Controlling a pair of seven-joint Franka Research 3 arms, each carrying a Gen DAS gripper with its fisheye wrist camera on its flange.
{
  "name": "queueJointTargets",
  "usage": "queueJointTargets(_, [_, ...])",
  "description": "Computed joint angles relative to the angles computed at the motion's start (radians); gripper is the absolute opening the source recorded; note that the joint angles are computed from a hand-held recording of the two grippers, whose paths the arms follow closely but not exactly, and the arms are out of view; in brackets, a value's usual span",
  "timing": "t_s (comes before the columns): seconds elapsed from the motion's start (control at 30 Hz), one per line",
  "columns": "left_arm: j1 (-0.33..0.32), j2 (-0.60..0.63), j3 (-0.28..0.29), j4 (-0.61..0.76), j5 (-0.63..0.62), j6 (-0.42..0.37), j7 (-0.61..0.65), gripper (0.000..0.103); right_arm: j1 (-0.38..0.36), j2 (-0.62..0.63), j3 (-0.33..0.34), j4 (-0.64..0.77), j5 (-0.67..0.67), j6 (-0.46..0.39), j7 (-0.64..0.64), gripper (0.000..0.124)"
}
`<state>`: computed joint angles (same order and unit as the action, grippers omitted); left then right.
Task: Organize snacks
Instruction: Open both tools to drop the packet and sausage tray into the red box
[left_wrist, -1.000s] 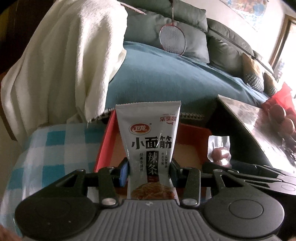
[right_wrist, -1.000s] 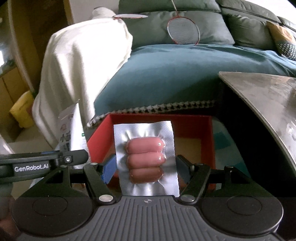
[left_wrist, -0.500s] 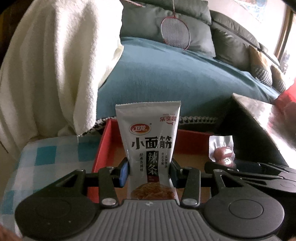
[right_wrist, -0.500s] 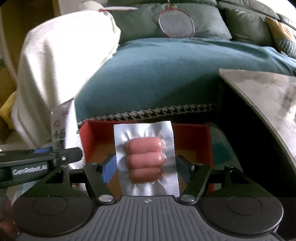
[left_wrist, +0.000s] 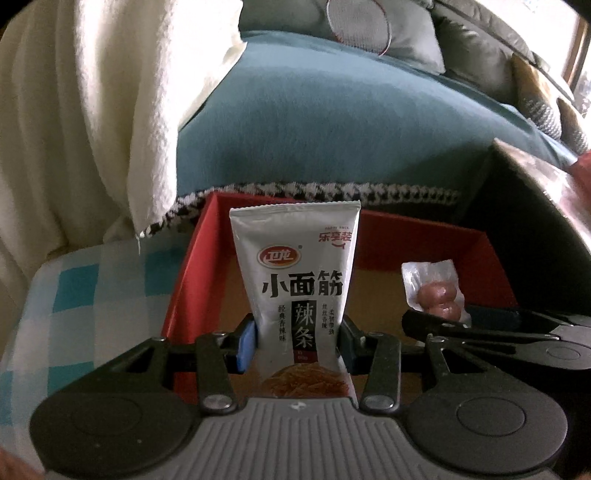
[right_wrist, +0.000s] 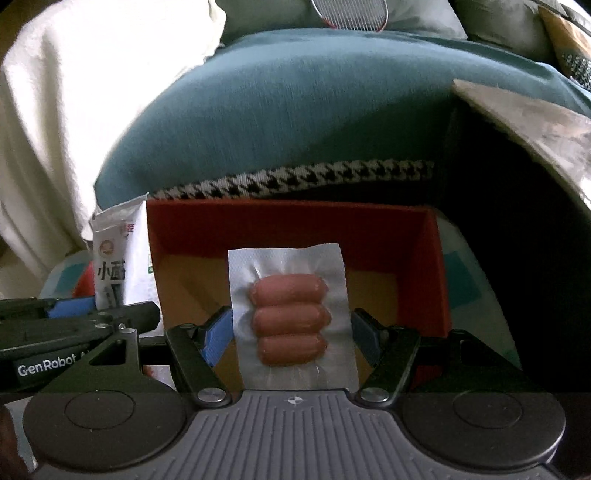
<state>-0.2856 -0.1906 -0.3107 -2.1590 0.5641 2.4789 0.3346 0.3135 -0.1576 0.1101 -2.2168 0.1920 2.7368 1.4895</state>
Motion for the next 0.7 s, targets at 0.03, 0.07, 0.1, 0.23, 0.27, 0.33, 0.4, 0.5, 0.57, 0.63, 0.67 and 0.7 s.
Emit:
queueJointTargets(0.03, [0.0, 0.001, 0.0, -0.001, -0.002, -0.002, 0.0, 0.042, -0.002, 0.002, 0.001, 0.002, -0.006, -0.007, 0.005, 0.075])
queueJointTargets(0.07, [0.0, 0.003, 0.0, 0.001, -0.001, -0.008, -0.003, 0.044, -0.003, 0.004, 0.001, 0.002, -0.008, -0.01, 0.009, 0.076])
queueJointTargets(0.1, [0.002, 0.004, -0.001, 0.002, 0.003, -0.01, -0.008, 0.044, -0.004, 0.007, 0.002, 0.006, -0.012, -0.013, 0.014, 0.076])
queueJointTargets(0.23, [0.003, 0.0, -0.004, 0.005, 0.021, -0.024, -0.025, 0.052, -0.005, 0.006, 0.0, 0.008, -0.017, -0.017, 0.02, 0.074])
queueJointTargets(0.27, [0.004, -0.005, -0.003, -0.001, 0.023, -0.021, -0.029, 0.053, -0.004, 0.004, -0.002, 0.007, -0.012, -0.017, 0.017, 0.074])
queueJointTargets(0.33, [0.003, -0.012, -0.003, -0.005, 0.023, -0.021, -0.03, 0.054, -0.006, 0.001, -0.001, 0.006, -0.017, -0.015, 0.022, 0.075])
queueJointTargets(0.4, [0.002, -0.017, -0.004, -0.005, 0.023, -0.029, -0.025, 0.057, -0.007, 0.002, -0.002, 0.011, -0.016, -0.014, 0.026, 0.077])
queueJointTargets(0.5, [-0.001, -0.023, -0.008, -0.005, 0.025, -0.036, -0.018, 0.058, -0.008, -0.007, -0.001, 0.011, -0.017, -0.019, 0.033, 0.078])
queueJointTargets(0.57, [-0.004, -0.025, -0.009, -0.002, 0.022, -0.041, -0.008, 0.059, -0.006, -0.013, -0.002, 0.011, -0.009, -0.018, 0.028, 0.078])
queueJointTargets(0.63, [-0.005, -0.037, -0.01, -0.01, 0.023, -0.039, -0.011, 0.059, -0.007, -0.019, 0.002, 0.011, -0.013, -0.02, 0.034, 0.08])
queueJointTargets(0.67, [-0.005, -0.044, -0.013, -0.013, 0.025, -0.04, -0.013, 0.059, -0.007, -0.024, 0.003, 0.009, -0.014, -0.021, 0.037, 0.08])
queueJointTargets(0.7, [-0.005, -0.051, -0.015, -0.016, 0.027, -0.044, -0.013, 0.059, -0.005, -0.028, 0.003, 0.007, -0.012, -0.022, 0.036, 0.081])
